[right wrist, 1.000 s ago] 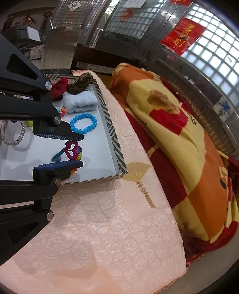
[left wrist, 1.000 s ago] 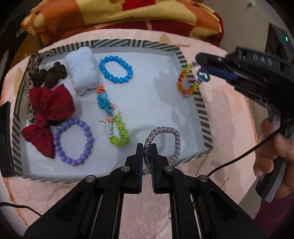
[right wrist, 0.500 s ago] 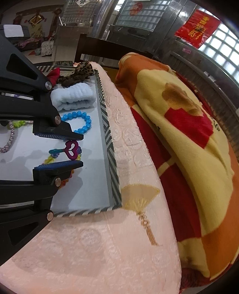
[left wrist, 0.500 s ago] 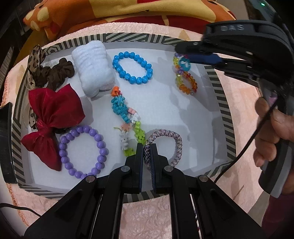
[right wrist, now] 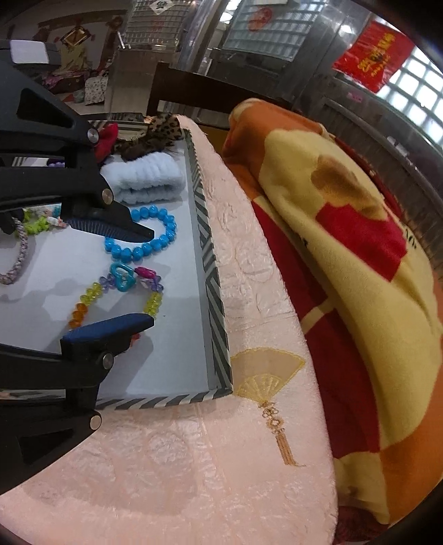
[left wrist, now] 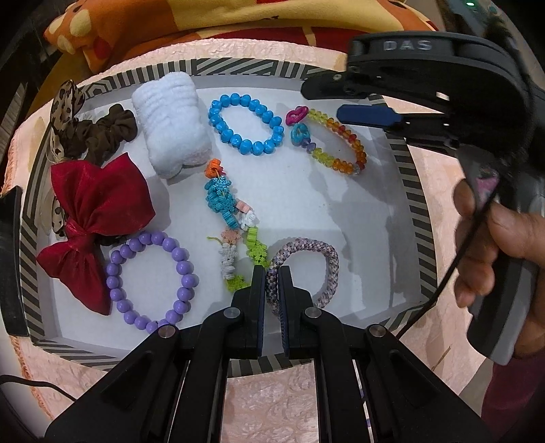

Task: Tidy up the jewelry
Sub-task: 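Lower both bracelets into the tray and open both grippers, then withdraw both grippers from the tray toward the multicolour bead bracelet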

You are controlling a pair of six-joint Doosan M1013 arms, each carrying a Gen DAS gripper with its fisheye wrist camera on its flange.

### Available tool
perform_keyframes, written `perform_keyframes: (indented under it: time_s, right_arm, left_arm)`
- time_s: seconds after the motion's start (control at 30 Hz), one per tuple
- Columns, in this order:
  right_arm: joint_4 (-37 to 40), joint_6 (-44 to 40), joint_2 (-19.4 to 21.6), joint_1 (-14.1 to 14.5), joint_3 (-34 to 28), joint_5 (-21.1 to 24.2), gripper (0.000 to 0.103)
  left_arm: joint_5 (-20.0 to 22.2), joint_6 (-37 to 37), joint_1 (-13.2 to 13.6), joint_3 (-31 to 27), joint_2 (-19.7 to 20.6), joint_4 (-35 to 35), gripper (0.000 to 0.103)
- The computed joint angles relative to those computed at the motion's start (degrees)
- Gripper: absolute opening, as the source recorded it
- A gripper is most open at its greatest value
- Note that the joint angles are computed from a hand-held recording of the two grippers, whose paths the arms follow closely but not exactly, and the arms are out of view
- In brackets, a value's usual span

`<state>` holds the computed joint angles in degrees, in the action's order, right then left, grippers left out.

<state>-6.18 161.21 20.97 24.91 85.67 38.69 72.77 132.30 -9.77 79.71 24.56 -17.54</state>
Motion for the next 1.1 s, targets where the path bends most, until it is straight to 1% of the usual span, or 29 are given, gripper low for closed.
perform_keyframes:
  time_s: [0.07, 0.13, 0.2, 0.27, 0.47, 0.53, 0.6, 0.67, 0.8, 0.93, 1.1]
  right_arm:
    - [-0.7, 1.4, -0.5, 0.3, 0.4, -0.3, 0.042]
    - [-1.8, 3.0, -1.1, 0.7, 0.8, -0.4, 0.042]
    - [-3.1, 4.5, -1.9, 1.2, 1.2, -0.4, 0.044]
    - [-4.4, 5.6, -2.3, 1.8, 1.3, -0.1, 0.045]
    - [-8.4, 10.1, -3.9, 3.7, 1.8, 1.0, 0.046]
    - [-10.0, 11.8, -4.4, 4.5, 1.8, 1.7, 0.048]
    - [-11.3, 13.3, -5.0, 5.1, 2.2, 1.7, 0.05]
    - [-12.8, 15.0, -5.3, 6.0, 2.3, 2.2, 0.052]
    - [-15.5, 18.1, -6.1, 7.7, 2.6, 3.3, 0.054]
    - [-18.2, 21.0, -6.5, 9.7, 2.2, 6.5, 0.054]
    - [-19.8, 23.5, -6.9, 11.4, 2.5, 7.6, 0.054]
  left_arm:
    - [0.0, 0.4, 0.1, 0.4, -0.4, -0.1, 0.008]
    - [0.4, 0.7, 0.3, 0.6, -0.7, -0.7, 0.014]
    - [0.7, 0.9, 0.6, 0.7, -1.0, -1.4, 0.028]
    - [1.0, 0.8, 0.9, 0.5, -1.2, -2.2, 0.033]
    - [1.4, 1.2, 1.9, -0.1, -1.8, -3.0, 0.034]
    - [0.9, 1.5, 2.5, -0.3, -2.1, -3.2, 0.035]
    - [0.3, 1.7, 3.0, -0.2, -2.4, -3.4, 0.039]
    - [-0.5, 1.8, 3.4, 0.0, -2.9, -3.4, 0.041]
    - [-1.6, 2.1, 4.3, 0.6, -3.4, -3.1, 0.041]
    - [-2.6, 2.6, 5.1, 1.8, -4.5, -3.2, 0.041]
    - [-4.7, 3.5, 5.8, 3.4, -6.0, -3.2, 0.041]
